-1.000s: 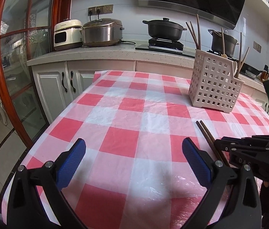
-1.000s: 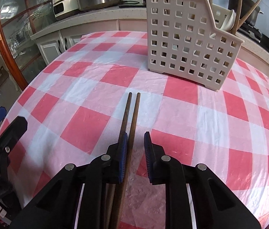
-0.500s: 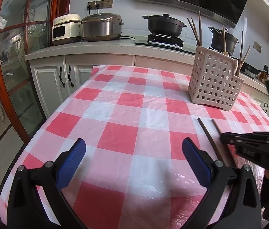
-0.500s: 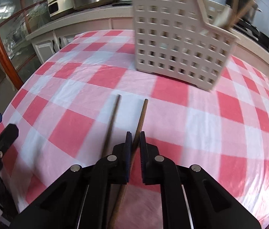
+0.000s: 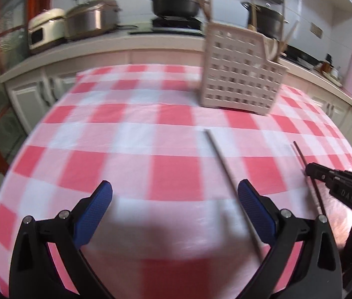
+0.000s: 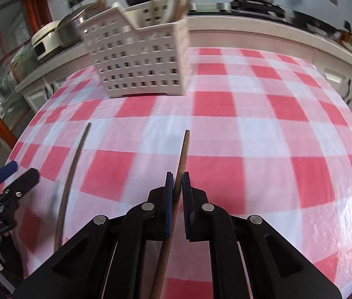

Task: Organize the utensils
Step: 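Close left tool on the other chopstick while right tool holds its chopstick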

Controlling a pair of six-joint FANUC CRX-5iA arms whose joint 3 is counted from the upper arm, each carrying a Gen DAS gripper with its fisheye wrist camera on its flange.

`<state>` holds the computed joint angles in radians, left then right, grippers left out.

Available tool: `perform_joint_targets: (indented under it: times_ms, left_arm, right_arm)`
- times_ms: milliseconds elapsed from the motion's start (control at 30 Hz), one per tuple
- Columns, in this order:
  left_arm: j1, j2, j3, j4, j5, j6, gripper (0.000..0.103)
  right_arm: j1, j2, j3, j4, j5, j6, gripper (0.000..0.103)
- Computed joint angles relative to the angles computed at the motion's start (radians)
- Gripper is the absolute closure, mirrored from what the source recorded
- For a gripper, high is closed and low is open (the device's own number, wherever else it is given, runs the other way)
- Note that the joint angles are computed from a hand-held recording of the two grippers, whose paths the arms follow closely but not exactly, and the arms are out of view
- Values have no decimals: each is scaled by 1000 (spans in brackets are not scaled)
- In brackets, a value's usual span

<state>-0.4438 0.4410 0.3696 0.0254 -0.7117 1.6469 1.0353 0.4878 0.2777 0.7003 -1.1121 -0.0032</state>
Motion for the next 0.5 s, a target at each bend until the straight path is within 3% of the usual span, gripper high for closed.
perform_joint_targets:
  times_ms: [167, 233, 500]
  left_arm:
    - [-30, 98, 147, 4, -95, 13, 22]
    - [-36, 136, 203, 6, -138, 15, 35]
    - [-68, 217, 347, -78, -240, 34, 55]
  right_arm:
    - [-6, -51, -85, 21, 66, -73, 95]
    - [-6, -55, -94, 27, 78, -74, 95]
    - [-10, -67, -121, 38, 121, -89, 95]
